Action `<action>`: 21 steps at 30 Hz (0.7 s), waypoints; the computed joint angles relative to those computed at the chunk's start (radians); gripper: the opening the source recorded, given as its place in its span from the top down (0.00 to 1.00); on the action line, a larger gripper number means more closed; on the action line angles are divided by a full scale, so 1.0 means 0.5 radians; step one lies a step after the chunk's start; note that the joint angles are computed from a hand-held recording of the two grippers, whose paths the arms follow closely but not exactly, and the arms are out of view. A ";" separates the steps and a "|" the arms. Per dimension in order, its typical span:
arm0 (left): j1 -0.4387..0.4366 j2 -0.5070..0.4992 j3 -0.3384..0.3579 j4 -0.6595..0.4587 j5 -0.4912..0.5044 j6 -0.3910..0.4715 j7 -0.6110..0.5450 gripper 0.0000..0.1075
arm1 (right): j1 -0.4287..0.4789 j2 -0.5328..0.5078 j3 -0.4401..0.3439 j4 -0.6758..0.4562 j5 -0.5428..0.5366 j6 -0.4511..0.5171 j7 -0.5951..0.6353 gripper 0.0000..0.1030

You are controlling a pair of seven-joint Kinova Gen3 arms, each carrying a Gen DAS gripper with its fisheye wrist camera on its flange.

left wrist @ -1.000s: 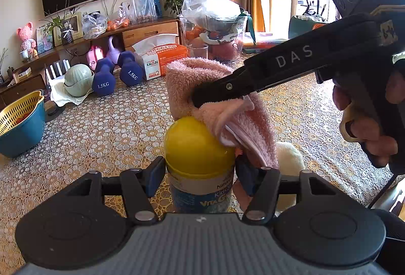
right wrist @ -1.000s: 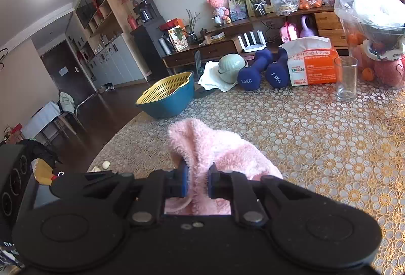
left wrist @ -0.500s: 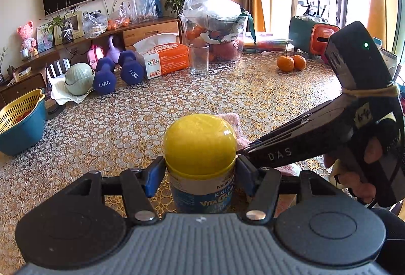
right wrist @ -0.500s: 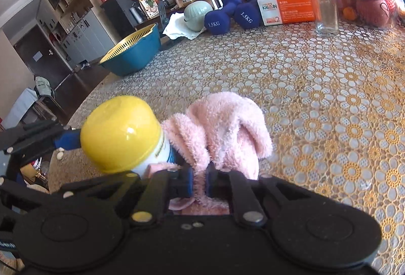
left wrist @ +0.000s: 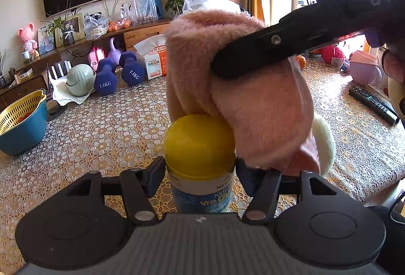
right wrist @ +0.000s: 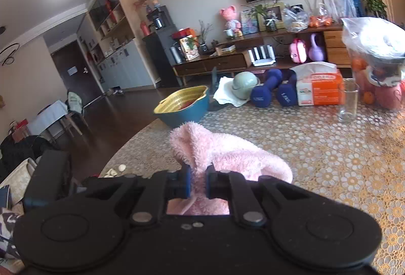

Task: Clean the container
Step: 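Rub the towel around the bottle cap once more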

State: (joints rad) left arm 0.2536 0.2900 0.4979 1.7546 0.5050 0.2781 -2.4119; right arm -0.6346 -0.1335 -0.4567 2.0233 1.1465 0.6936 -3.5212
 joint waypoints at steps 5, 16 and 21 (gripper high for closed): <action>0.010 -0.011 -0.005 0.017 -0.009 -0.016 0.000 0.44 | -0.017 0.096 0.073 -0.065 -0.121 -0.196 0.241 0.90; 0.001 -0.005 0.004 0.009 0.002 -0.006 0.006 0.44 | 0.090 0.109 0.162 0.011 -0.141 -0.351 0.164 0.91; 0.000 -0.004 0.002 0.005 0.007 -0.001 0.000 0.44 | 0.149 0.107 0.185 0.086 0.014 -0.422 -0.076 0.88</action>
State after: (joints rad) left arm 0.2538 0.2879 0.4988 1.7572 0.5085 0.2778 -2.4119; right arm -0.5603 -0.0799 -0.3641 2.0662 1.1535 0.4826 -3.5590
